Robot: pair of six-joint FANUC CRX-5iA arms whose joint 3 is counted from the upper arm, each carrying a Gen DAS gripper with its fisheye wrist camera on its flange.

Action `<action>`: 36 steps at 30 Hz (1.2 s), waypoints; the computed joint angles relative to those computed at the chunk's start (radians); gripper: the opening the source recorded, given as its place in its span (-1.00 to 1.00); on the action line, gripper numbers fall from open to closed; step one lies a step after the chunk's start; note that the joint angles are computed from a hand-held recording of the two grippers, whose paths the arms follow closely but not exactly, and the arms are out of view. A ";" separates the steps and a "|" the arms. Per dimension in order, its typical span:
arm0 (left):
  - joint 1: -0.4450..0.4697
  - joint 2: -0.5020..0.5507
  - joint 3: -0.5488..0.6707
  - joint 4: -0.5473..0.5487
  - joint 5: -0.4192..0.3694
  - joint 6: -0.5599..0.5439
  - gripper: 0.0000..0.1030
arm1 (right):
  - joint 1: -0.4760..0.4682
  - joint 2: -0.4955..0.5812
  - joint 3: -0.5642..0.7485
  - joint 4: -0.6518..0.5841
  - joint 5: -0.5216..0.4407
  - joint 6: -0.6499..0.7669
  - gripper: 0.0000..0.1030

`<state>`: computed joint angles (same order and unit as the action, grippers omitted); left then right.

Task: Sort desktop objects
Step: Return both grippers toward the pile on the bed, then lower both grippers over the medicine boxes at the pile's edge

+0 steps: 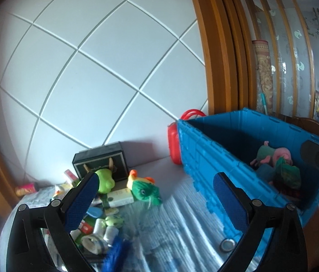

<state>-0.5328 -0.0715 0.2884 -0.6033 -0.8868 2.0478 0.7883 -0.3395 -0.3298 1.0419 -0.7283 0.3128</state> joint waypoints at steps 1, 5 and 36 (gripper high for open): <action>0.028 -0.028 -0.037 0.023 0.012 -0.020 0.98 | 0.022 0.017 0.011 0.001 -0.014 -0.008 0.91; 0.168 -0.131 -0.177 0.125 0.061 -0.115 0.98 | 0.101 0.094 0.061 -0.003 -0.047 -0.041 0.92; 0.940 -0.348 -0.608 0.405 0.115 -0.419 0.98 | 0.292 0.666 0.595 -0.732 -0.013 0.575 0.92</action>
